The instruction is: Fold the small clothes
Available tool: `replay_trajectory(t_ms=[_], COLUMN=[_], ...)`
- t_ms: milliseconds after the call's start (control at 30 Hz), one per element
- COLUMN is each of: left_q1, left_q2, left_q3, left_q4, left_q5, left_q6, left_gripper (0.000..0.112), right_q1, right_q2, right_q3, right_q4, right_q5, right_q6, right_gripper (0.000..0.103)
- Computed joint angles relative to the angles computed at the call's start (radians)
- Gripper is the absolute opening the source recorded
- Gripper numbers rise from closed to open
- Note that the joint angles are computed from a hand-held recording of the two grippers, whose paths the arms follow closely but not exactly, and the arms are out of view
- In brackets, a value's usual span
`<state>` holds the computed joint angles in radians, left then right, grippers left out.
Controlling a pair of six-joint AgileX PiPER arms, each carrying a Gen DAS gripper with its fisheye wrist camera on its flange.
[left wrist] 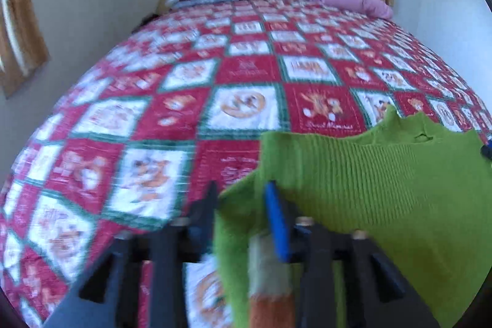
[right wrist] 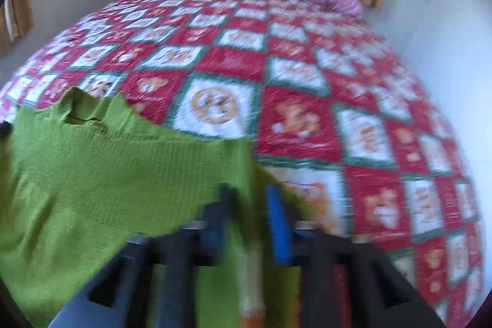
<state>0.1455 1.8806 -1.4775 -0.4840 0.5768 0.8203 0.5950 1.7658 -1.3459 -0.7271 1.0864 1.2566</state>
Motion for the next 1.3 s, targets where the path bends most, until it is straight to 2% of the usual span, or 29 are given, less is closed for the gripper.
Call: replay_trajectory(t_ms=[33, 67, 100, 167, 233, 300, 367, 400, 433, 533, 633, 767, 867, 967, 1100, 1167, 1300], left_q1=[0.023, 0.058, 0.090, 0.137, 0.176, 0.161, 0.118, 0.099, 0.094, 0.141, 0.155, 0.178, 0.198, 0.215, 0.222, 0.219, 0.226], left_q2=[-0.043, -0.071, -0.103, -0.154, -0.212, -0.268, -0.283, -0.279, -0.260, -0.221, -0.211, -0.200, -0.195, -0.186, -0.177, -0.186, -0.211], left_q3=[0.046, 0.079, 0.110, 0.164, 0.249, 0.352, 0.414, 0.437, 0.440, 0.393, 0.402, 0.391, 0.388, 0.380, 0.368, 0.377, 0.408], left_q4=[-0.056, -0.151, -0.208, -0.270, -0.345, -0.351, -0.312, -0.270, -0.243, -0.286, -0.323, -0.336, -0.349, -0.365, -0.351, -0.337, -0.302], left_q5=[-0.017, -0.003, 0.029, 0.080, 0.120, 0.067, -0.020, -0.074, -0.093, -0.019, -0.026, 0.001, 0.026, 0.062, 0.082, 0.074, 0.062], left_q6=[0.059, 0.157, 0.223, 0.283, 0.363, 0.403, 0.403, 0.372, 0.340, 0.323, 0.335, 0.322, 0.318, 0.331, 0.309, 0.299, 0.291], left_gripper=[0.059, 0.059, 0.059, 0.060, 0.068, 0.072, 0.072, 0.072, 0.072, 0.075, 0.078, 0.086, 0.088, 0.089, 0.092, 0.093, 0.096], right_q1=[0.040, 0.068, 0.102, 0.131, 0.136, 0.137, 0.152, 0.169, 0.171, 0.109, 0.086, 0.091, 0.126, 0.202, 0.342, 0.378, 0.442], right_q2=[-0.006, -0.018, -0.048, -0.074, -0.061, 0.015, 0.114, 0.166, 0.198, 0.227, 0.325, 0.346, 0.275, 0.148, -0.007, -0.054, -0.134], right_q3=[-0.014, -0.021, -0.020, -0.024, -0.034, -0.090, -0.179, -0.248, -0.295, -0.346, -0.483, -0.511, -0.422, -0.264, -0.058, 0.018, 0.212], right_q4=[-0.036, -0.048, -0.040, 0.028, 0.164, 0.289, 0.287, 0.226, 0.205, 0.255, 0.236, 0.198, 0.170, 0.088, -0.015, -0.016, -0.005], right_q5=[0.062, 0.085, 0.067, -0.026, -0.175, -0.251, -0.204, -0.133, -0.091, -0.102, 0.009, 0.040, -0.009, -0.056, 0.004, 0.030, 0.009], right_q6=[0.020, 0.028, 0.032, 0.008, -0.063, -0.147, -0.154, -0.128, -0.114, -0.082, -0.120, -0.068, 0.009, 0.127, 0.270, 0.317, 0.433], right_gripper=[0.048, 0.048, 0.048, 0.048, 0.048, 0.048, 0.048, 0.053, 0.057, 0.058, 0.058, 0.059, 0.059, 0.059, 0.060, 0.060, 0.060])
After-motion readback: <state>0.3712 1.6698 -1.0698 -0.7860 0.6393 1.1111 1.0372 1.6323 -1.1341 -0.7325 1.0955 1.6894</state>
